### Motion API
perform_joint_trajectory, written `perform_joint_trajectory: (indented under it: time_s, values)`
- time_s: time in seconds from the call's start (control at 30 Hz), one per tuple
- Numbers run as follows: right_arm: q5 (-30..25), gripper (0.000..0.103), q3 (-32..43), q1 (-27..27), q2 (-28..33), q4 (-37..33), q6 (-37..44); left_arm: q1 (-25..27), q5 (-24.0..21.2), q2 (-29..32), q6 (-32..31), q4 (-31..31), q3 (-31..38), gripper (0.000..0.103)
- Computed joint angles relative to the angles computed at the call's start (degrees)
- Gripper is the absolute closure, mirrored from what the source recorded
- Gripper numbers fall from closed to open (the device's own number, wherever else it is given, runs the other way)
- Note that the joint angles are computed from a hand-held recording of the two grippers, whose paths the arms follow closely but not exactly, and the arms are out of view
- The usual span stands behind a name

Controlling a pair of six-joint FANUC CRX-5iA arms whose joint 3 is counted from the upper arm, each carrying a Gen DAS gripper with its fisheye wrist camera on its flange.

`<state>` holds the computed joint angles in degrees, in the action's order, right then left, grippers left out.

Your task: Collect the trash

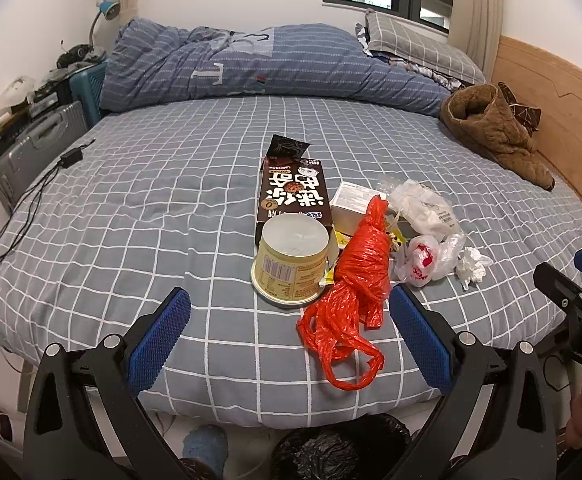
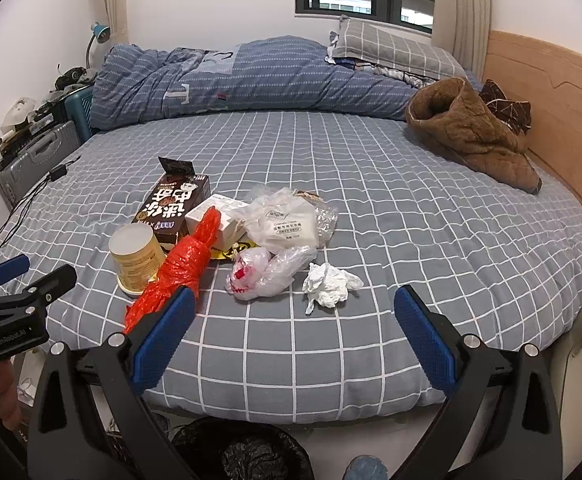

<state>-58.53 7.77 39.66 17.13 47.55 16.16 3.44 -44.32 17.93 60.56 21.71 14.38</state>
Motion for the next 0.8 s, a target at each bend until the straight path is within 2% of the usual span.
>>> perform_joint_trajectory:
  time_s: [0.8]
  values:
    - [-0.96,0.007,0.27,-0.17,0.16,-0.48,0.22,-0.37,-0.16,0.26,0.03,0.04,0.62,0.006]
